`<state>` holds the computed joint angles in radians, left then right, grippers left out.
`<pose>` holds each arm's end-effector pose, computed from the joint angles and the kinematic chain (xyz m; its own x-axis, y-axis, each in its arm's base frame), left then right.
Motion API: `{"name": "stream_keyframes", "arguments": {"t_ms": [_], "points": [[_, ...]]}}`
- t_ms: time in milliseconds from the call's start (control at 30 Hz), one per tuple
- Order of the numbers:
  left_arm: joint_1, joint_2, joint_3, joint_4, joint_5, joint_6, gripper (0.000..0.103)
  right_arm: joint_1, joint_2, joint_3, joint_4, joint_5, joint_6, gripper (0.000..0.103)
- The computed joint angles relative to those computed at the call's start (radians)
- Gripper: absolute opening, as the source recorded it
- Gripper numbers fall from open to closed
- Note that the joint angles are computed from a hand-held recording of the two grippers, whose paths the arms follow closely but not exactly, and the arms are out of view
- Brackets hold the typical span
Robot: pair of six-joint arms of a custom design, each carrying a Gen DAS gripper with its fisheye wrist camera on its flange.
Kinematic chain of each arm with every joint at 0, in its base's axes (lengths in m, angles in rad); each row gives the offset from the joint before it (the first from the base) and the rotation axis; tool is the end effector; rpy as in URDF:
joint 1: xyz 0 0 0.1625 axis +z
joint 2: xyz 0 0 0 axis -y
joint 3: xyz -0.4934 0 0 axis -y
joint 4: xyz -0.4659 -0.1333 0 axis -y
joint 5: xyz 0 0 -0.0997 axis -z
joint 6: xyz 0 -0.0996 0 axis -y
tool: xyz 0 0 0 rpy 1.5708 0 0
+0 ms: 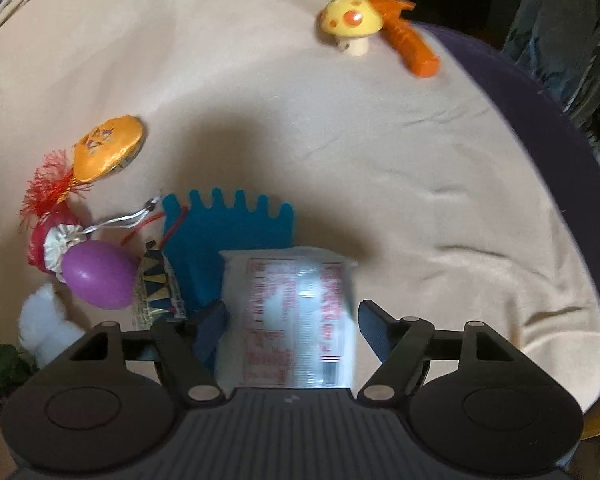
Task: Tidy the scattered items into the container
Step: 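Grasp the green-and-white plush with the left tool while the right tool grasps the white snack packet, then carry the green plush toward the white box with the left tool while the right tool lifts the packet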
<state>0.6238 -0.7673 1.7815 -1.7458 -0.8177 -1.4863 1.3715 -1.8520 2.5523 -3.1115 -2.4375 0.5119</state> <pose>-0.3806 -0.5220 -0.0133 -0.5414 -0.3138 -0.7800 0.0327 0.9192 -0.3925 -0.0099 -0.3386 0.3675 -0.3905 0.9173 0.0784 0.3709 0.2347 -0.8985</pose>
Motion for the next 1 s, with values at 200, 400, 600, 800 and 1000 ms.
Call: {"name": "stream_keyframes", "arguments": {"t_ms": [200,400,600,800,1000], "points": [[0.007,0.005,-0.004,-0.006,0.002,-0.001,0.050,-0.018,0.017,0.000,0.036,0.010,0.021,0.079],[0.004,0.000,0.003,-0.019,-0.008,0.013,0.050,-0.023,-0.008,0.052,-0.036,0.040,0.002,0.074],[-0.013,0.024,-0.013,0.023,-0.027,0.060,0.050,0.042,-0.063,0.140,-0.011,-0.012,0.105,0.074],[-0.039,0.051,-0.020,0.040,-0.070,0.164,0.050,0.124,-0.089,0.217,-0.019,-0.037,0.211,0.075],[-0.037,-0.036,0.087,-0.206,-0.132,0.194,0.050,0.070,-0.129,0.316,-0.318,0.141,0.236,0.074]]}}
